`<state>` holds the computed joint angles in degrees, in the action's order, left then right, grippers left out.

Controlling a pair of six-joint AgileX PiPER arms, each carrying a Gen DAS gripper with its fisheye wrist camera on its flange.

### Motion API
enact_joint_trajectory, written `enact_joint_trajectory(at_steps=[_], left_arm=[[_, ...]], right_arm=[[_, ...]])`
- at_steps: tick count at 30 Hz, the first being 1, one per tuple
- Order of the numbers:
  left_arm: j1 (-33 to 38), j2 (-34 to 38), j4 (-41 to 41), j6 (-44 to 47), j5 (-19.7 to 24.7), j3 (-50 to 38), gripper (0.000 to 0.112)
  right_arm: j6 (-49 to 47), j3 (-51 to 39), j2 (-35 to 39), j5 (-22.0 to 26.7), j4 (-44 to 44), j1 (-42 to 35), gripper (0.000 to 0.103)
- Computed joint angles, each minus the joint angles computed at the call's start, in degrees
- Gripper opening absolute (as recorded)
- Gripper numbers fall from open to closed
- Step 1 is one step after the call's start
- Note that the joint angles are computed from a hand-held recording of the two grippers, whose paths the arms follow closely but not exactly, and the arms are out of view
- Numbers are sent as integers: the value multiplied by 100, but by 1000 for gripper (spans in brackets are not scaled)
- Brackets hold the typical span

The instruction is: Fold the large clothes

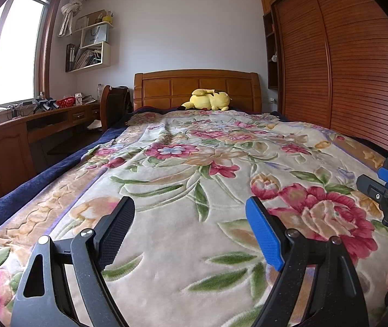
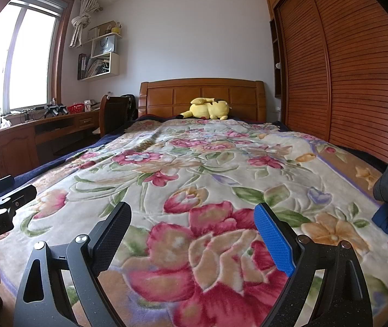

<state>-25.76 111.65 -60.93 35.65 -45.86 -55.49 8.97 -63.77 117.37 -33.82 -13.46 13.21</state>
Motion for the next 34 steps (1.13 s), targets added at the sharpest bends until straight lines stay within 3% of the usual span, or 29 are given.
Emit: enact_joint_trajectory(at_steps=[34], left_arm=[[-18,-2,-60,69,-14,-15,84]], right_arm=[[20,-2,7,-12,-40,-18,92]])
